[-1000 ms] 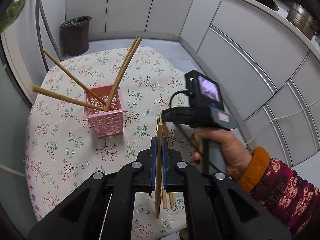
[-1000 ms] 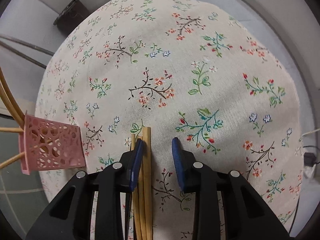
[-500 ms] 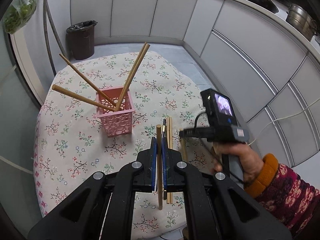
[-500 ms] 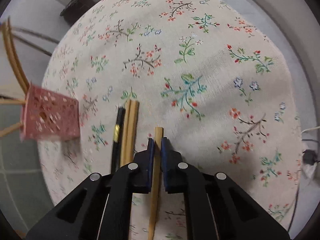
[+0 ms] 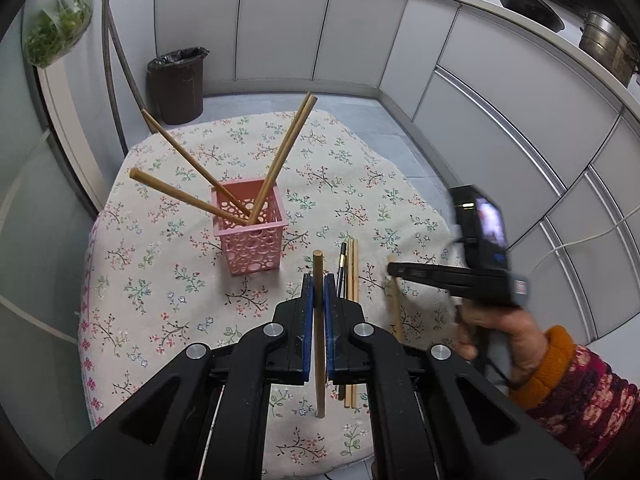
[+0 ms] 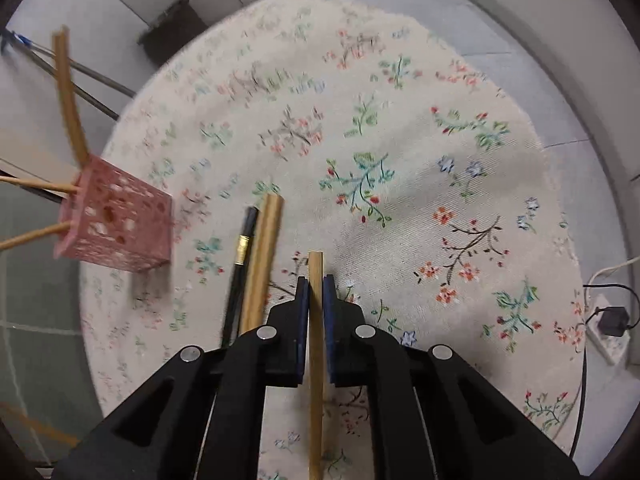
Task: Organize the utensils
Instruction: 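Hold the chopstick upright with the left gripper while the right gripper grasps another chopstick, then carry both upright chopsticks above the pink holder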
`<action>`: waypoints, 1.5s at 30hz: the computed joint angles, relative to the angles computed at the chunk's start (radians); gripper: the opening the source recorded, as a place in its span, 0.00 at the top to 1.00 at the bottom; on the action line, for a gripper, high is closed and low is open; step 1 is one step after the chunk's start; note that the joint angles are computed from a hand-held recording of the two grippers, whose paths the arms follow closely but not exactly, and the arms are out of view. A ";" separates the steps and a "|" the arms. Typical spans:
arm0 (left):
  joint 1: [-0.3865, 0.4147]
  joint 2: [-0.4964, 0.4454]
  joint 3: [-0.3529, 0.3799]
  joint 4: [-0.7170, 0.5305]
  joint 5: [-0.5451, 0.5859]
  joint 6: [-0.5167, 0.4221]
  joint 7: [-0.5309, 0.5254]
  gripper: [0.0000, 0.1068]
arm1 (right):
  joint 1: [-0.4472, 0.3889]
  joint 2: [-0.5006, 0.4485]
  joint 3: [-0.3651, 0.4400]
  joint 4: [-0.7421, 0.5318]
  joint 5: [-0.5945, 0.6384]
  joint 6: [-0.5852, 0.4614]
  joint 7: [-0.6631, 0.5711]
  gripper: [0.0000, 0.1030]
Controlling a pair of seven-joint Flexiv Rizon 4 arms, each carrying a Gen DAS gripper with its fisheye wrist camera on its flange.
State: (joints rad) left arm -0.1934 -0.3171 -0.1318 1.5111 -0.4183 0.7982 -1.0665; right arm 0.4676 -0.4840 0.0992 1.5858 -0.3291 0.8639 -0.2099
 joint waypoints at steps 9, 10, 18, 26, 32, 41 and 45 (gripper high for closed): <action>-0.008 0.017 0.007 0.025 0.022 0.036 -0.007 0.96 | 0.053 0.181 -0.020 0.169 -0.242 0.165 0.163 0.93; -0.007 0.019 0.007 0.028 0.022 0.039 -0.006 0.96 | 0.051 0.184 -0.014 0.167 -0.251 0.170 0.171 0.93; 0.008 0.031 0.001 0.031 -0.028 0.045 -0.008 0.96 | 0.054 0.232 -0.003 0.149 -0.370 0.168 0.231 0.93; 0.027 0.008 -0.007 -0.062 -0.083 0.051 -0.030 0.96 | 0.040 0.225 -0.016 0.024 -0.455 0.125 0.210 0.93; 0.033 -0.032 -0.007 -0.181 -0.066 0.074 -0.070 0.96 | 0.035 0.200 -0.029 -0.060 -0.460 0.109 0.183 0.93; 0.047 -0.080 -0.011 -0.270 -0.066 0.114 -0.142 0.96 | 0.031 0.186 -0.043 -0.086 -0.460 0.131 0.174 0.93; 0.043 -0.108 -0.009 -0.318 -0.041 0.115 -0.177 0.96 | 0.025 0.181 -0.044 -0.090 -0.442 0.154 0.169 0.93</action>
State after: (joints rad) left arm -0.1508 -0.4253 -0.1413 1.1936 -0.4591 0.9131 -1.2440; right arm 0.4930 -0.3028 0.0552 1.4959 -0.7716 1.0179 -0.0414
